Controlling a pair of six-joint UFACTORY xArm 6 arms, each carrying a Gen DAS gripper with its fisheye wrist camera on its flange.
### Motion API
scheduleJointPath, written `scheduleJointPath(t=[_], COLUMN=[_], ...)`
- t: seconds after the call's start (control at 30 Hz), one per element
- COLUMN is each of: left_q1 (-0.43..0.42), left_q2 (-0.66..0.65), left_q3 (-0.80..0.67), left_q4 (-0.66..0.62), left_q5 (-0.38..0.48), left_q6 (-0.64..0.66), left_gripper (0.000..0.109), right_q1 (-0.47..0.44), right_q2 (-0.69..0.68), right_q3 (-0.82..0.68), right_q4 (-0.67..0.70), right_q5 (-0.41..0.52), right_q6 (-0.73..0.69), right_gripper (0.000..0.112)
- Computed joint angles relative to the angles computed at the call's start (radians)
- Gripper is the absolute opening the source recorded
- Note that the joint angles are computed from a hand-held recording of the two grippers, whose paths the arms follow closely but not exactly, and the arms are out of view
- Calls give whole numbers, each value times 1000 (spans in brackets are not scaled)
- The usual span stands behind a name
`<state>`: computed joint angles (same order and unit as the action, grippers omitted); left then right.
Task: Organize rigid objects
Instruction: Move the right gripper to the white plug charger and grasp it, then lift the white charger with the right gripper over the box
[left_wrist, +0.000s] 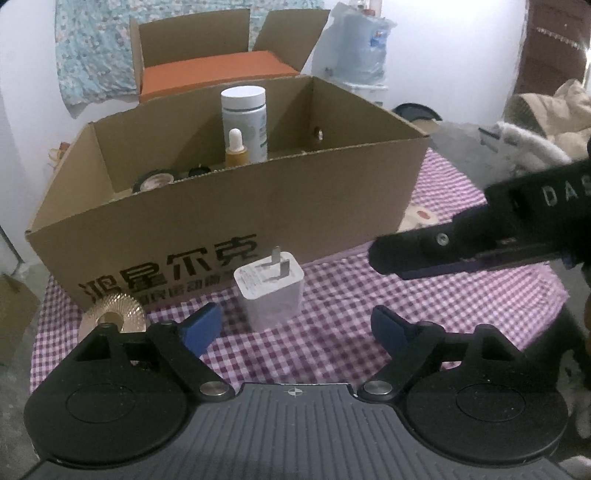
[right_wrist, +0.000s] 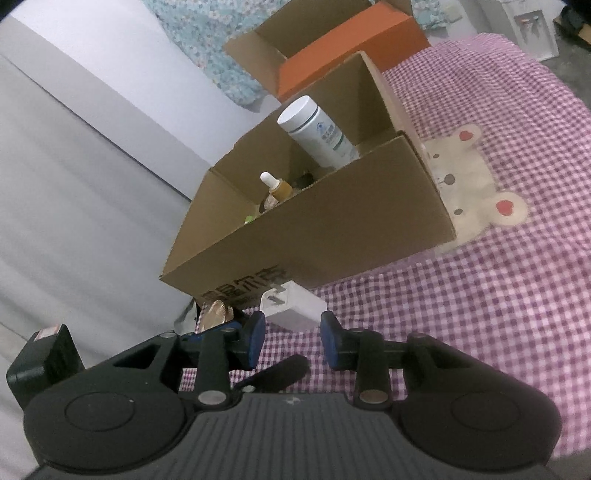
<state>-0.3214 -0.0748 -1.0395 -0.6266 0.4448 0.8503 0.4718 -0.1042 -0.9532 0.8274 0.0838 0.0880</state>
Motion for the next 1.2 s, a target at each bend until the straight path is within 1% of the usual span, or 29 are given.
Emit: scheduleJointPath(t=[0.13, 0.23, 0.37, 0.47, 0.57, 0.63, 0.73, 0.87, 0.97, 1.2], left_q1=[-17, -22, -16, -10, -5, 0, 2, -2, -10, -17], left_q2=[35, 63, 95, 112, 124, 135, 142, 120, 95, 40], left_q3=[-9, -24, -56, -73, -84, -102, -118, -102, -77, -34], left_q4=[52, 66, 71, 50, 33, 15, 1, -40, -60, -105], left_q5=[-47, -61, -38, -23, -15, 9, 32, 58, 71, 144], left_q6=[-27, -42, -68, -68, -70, -63, -59, -18, 20, 108], left_gripper=[83, 75, 68, 64, 60, 59, 59, 59, 59, 59], right_q1=[-9, -14, -23, -29, -32, -32, -28, -26, -27, -28], right_q2=[58, 105, 166, 203, 238, 254, 255, 221, 183, 95], right_q3=[-68, -124, -189, -231, -260, -270, -258, -209, -162, -50], right_q4=[121, 153, 74, 24, -52, -73, -77, -80, -117, -223], right_q5=[23, 50, 89, 111, 121, 123, 107, 94, 90, 65], right_q6=[-112, -162, -127, -101, -44, -24, -15, 2, 45, 178], right_gripper=[35, 35, 36, 36, 36, 36, 36, 36, 36, 36])
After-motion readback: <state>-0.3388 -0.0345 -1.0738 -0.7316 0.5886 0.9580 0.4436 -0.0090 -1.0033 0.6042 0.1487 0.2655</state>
